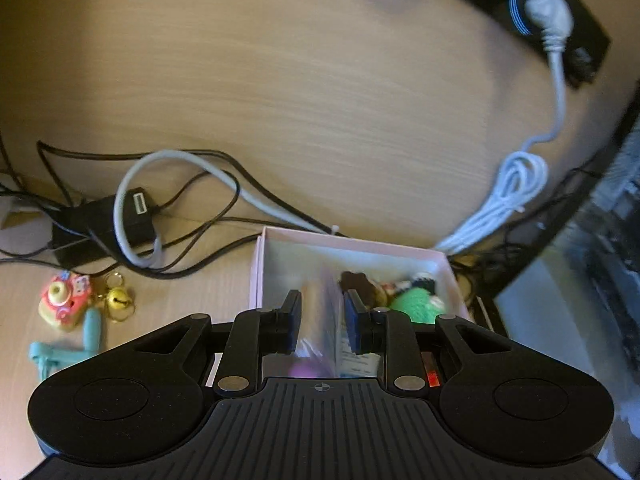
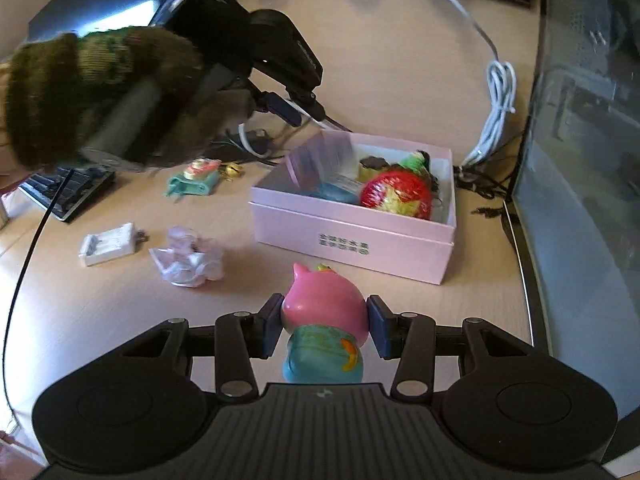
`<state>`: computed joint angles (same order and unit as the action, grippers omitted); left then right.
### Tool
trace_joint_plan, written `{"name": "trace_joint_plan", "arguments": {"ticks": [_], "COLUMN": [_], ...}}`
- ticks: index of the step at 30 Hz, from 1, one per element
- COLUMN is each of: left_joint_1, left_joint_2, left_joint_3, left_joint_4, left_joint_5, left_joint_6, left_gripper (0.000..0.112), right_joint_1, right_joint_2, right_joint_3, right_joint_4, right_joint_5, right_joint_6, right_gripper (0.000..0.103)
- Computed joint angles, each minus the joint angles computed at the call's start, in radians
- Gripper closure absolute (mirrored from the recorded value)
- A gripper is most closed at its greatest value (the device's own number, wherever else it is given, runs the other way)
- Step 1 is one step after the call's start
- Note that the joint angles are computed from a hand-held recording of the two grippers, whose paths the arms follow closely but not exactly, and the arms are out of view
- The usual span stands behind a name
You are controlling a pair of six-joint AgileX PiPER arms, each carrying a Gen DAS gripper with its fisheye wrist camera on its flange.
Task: Organize objects
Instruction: 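Drop the biscuit pack into the pink box while the right tool drops the pink cat toy in, then move the left tool past the yellow-red lens toy and grasp the teal crank toy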
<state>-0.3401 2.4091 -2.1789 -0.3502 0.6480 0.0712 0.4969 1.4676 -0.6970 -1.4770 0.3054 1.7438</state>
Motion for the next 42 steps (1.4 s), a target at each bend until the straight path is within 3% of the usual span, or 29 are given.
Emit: {"name": "trace_joint_plan", "arguments": {"ticks": [2,4,6,9,12,15,18,21,23,25,27,28,31,35,37,40,42], "left_joint_1": [0.01,0.04,0.082,0.134,0.194,0.256,0.319,0.393,0.435,0.489,0.539,0.556,0.563,0.508,0.454,0.361,0.325], "left_joint_2": [-0.023,-0.093,-0.149,-0.284,-0.391,-0.432,-0.49,-0.539,-0.577,-0.595,-0.584,-0.566,-0.507,-0.376,-0.265,-0.101,0.008], "left_joint_3": [0.055,0.186,0.278,0.529,0.76,0.889,1.019,1.088,1.126,1.149,1.141,1.123,1.044,0.831,0.655,0.404,0.24], "left_joint_4": [-0.027,-0.149,-0.298,-0.501,-0.66,-0.658,-0.704,-0.698,-0.681,-0.696,-0.708,-0.707,-0.737,-0.797,-0.722,-0.437,-0.247], "left_joint_5": [-0.043,-0.093,-0.081,-0.139,-0.139,-0.067,-0.044,-0.016,-0.042,-0.057,-0.042,-0.035,-0.04,-0.095,-0.13,-0.242,-0.25], "left_joint_6": [-0.026,0.063,0.239,0.534,0.769,0.787,0.86,0.931,0.983,1.046,1.078,1.078,1.089,1.034,0.916,0.622,0.423], "left_gripper": [0.086,0.087,0.087,0.087,0.087,0.087,0.087,0.087,0.087,0.087,0.087,0.087,0.087,0.087,0.087,0.087,0.087], "right_joint_1": [0.0,-0.017,-0.029,-0.059,-0.08,-0.133,-0.182,-0.225,-0.255,-0.27,-0.25,-0.234,-0.179,-0.064,-0.003,0.087,0.152], "right_joint_2": [0.015,0.012,0.019,0.042,0.113,0.264,0.472,0.665,0.789,0.863,0.845,0.806,0.672,0.466,0.382,0.313,0.282], "right_joint_3": [-0.005,-0.007,-0.031,-0.12,-0.257,-0.488,-0.78,-1.079,-1.272,-1.401,-1.37,-1.295,-1.07,-0.751,-0.624,-0.516,-0.458], "right_joint_4": [-0.016,-0.034,-0.003,0.137,0.169,0.416,0.716,1.016,1.214,1.29,1.219,1.148,0.968,0.581,0.474,0.444,0.418], "right_joint_5": [0.019,0.011,0.022,0.024,0.027,0.009,0.028,0.102,0.175,0.277,0.287,0.248,0.17,0.131,0.134,0.177,0.221], "right_joint_6": [0.028,0.043,0.013,-0.126,-0.192,-0.468,-0.734,-0.987,-1.151,-1.2,-1.126,-1.055,-0.894,-0.527,-0.396,-0.336,-0.306], "right_gripper": [0.059,0.059,0.059,0.059,0.059,0.059,0.059,0.059,0.055,0.053,0.046,0.041,0.04,0.029,0.026,0.026,0.026]}}
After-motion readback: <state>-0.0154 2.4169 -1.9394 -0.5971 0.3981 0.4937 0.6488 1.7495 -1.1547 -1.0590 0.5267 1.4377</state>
